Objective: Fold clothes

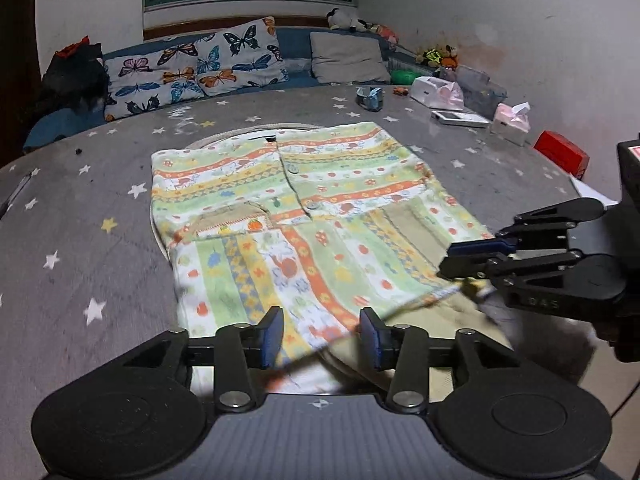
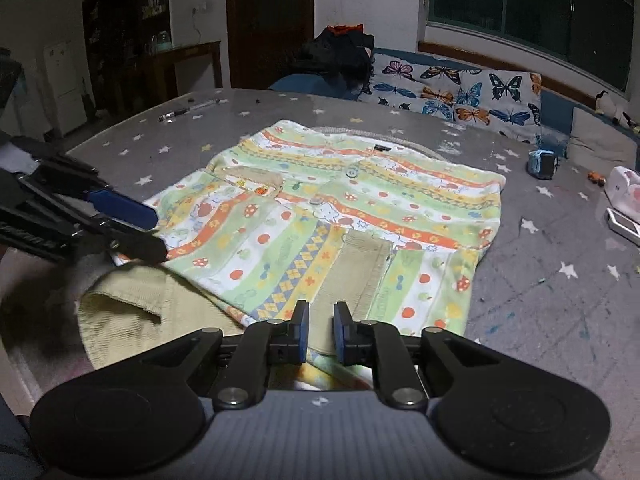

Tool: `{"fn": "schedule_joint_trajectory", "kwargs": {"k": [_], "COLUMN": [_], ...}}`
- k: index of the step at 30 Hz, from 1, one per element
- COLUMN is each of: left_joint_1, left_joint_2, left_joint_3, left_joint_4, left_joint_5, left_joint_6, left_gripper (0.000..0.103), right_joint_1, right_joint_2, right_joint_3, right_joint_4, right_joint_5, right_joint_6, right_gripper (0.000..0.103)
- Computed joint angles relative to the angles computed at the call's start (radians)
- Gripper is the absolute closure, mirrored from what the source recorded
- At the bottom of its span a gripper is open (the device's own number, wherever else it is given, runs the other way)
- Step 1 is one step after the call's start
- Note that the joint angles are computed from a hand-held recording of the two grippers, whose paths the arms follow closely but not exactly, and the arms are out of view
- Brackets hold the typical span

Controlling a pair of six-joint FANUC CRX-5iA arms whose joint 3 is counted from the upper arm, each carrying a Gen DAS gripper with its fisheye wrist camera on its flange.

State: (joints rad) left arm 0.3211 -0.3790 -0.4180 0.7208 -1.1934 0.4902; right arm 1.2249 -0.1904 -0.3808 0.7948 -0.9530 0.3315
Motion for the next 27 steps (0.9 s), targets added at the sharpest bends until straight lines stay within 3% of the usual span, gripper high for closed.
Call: {"fn": "schedule_joint_trajectory", "kwargs": {"k": [10,13,16,18,19,22,25,27], "left_joint_1": [0.022,0.020,0.021,0.024,0.026,0.031,0.031,0.027], "left_joint_2": [0.009,0.027,0.051,0.071,0.081,0.111,0.140,0.164], "left_joint_3": [0.039,0.056,0.071,0.079,0.083,0.103,0.135,0.161], "left_joint_4": [-0.059,-0.076,-0.081,-0.070,-0.064,-0.033,0.002,0.029], "left_joint_5": [-0.138,-0.169,-0.213,-0.247,-0.264,-0.304,-0.317,-0.320], "left_joint_6": [0.150,0.195,0.227,0.238,0.243,0.250,0.255,0.263], "left_gripper": [0.055,0.055,0.057,0.070,0.082,0.090,0.092,0.092], "right_joint_1": [0.093,0.118,0.141,0.155,0.159,0.170,0.167,0.158], "right_joint_2": [-0.053,-0.068,-0.073,-0.077,-0.077,-0.077,-0.076,-0.072], "right_joint_3": [-0.008,-0.020,-0.030,-0.037,-0.041,-0.059,-0.078,-0.091], "right_joint_4": [-0.008,-0.008,-0.010,-0.013,-0.010,0.014,0.045,0.073], "right_joint_5": [-0.133,-0.158,-0.172,-0.176,-0.175,-0.157,-0.119,-0.088], "right_joint_6": [0.065,0.086,0.112,0.130,0.137,0.158,0.174,0.183], "right_gripper": [0.083,0.071,0.069,0.063,0.062,0.057,0.048,0.047]}}
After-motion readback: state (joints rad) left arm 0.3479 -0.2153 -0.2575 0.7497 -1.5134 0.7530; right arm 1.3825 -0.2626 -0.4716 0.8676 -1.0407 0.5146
